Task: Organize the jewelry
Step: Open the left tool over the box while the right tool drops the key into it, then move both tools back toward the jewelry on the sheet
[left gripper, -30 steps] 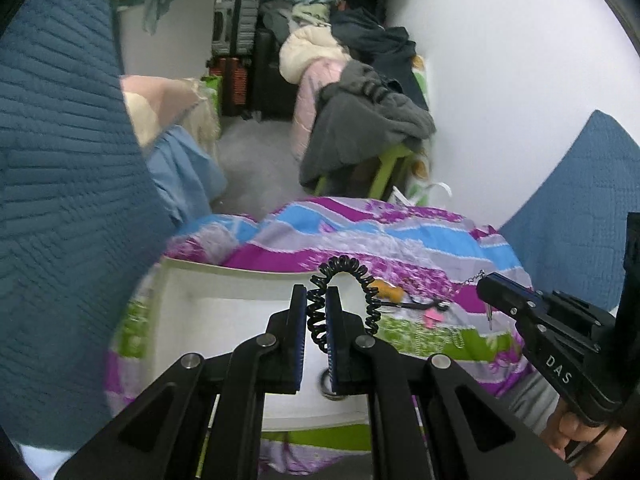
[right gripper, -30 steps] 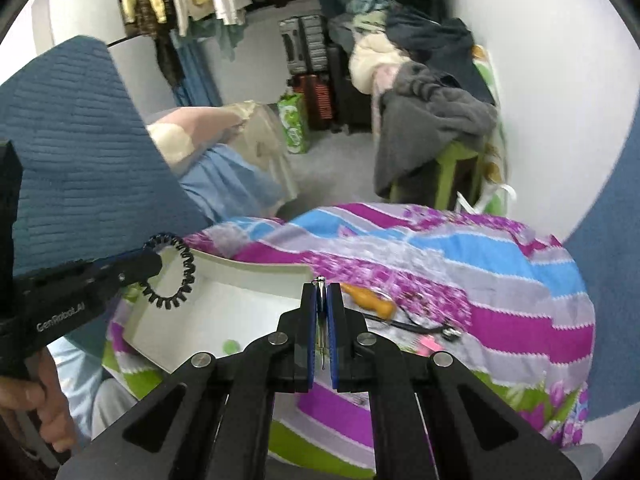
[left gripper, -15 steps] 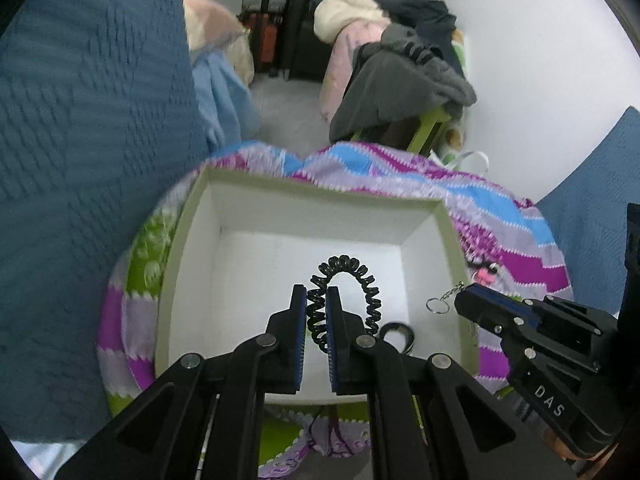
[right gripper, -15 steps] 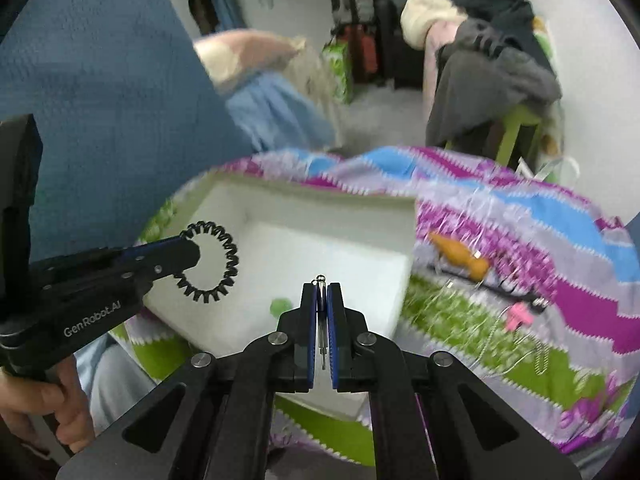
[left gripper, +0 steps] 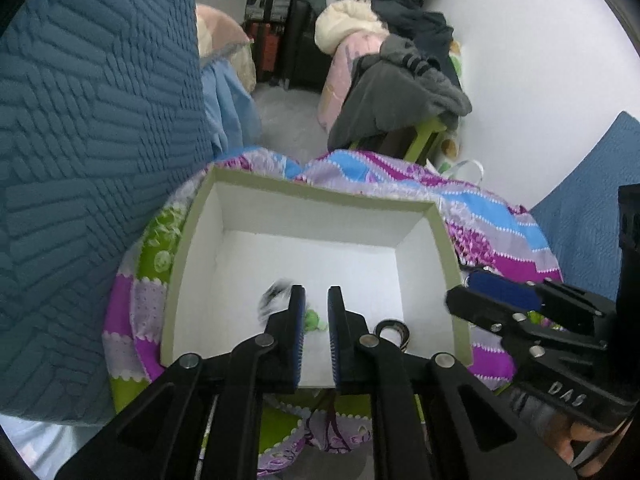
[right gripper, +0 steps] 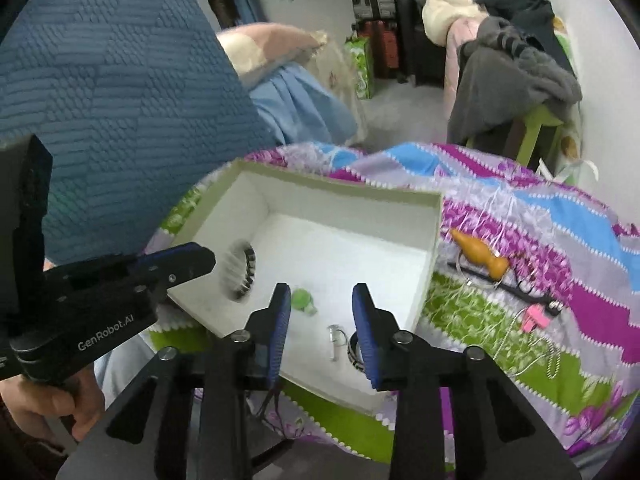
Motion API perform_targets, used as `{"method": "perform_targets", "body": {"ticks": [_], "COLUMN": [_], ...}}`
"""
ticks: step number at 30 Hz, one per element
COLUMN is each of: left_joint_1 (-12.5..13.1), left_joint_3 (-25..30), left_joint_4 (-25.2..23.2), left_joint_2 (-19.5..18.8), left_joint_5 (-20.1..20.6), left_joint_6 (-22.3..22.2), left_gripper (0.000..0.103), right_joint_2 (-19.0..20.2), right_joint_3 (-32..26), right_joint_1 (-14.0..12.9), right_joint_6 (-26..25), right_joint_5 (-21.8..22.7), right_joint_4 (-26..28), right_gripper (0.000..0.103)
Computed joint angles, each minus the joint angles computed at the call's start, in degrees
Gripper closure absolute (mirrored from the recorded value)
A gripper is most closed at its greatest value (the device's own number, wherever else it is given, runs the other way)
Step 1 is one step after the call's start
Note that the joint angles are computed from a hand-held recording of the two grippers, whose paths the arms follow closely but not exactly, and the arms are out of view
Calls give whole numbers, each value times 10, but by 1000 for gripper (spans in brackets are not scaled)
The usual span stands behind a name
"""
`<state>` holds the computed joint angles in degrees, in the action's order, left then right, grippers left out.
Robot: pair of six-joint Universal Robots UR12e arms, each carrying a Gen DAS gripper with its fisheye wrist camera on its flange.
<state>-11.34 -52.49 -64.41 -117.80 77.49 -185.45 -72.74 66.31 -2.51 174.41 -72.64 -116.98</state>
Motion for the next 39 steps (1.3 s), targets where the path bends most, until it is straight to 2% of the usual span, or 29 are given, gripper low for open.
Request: {"method": "perform_targets", "body": {"ticks": [1, 2, 4, 8, 18, 25, 32, 35, 39], "left_joint_1": [-1, -2, -5, -13, -37, -59, -72, -80, -89], "left_joint_3": [-2, -2, -8, -2, 9, 13, 12, 7, 5], "left_joint_4": [9, 16, 43, 58, 95, 106, 97, 94, 77], "left_joint_2": [3, 5, 10, 13, 9, 2, -6, -8, -14], "left_joint_5": [2, 4, 11, 20, -3, 3, -21, -17, -35], "left_joint_6": [-3, -5, -11, -14, -44, -53, -64, -65, -56], "left_gripper": [71, 49, 36, 36, 36, 36, 36, 36, 36], "right_joint_2": [-2, -4, -8, -21, -55, -73, -86, -89, -89], "right_joint_3": [0, 0, 0, 7, 43, 75, 107, 120, 133], "right_joint_1": [-2, -4, -8, -21, -55, -80, -103, -112, -123], "right_joint_6": [-3, -5, -6, -4, -7, -12, -17, -17, -9], "right_joint_5": [1, 1, 4, 10, 15, 13, 8, 7, 9], "right_joint_4": [-5, -11, -22, -55, -124, -140, -150, -154, -148], "right_gripper": [71, 68, 65, 61, 56, 51, 51, 51, 52]}}
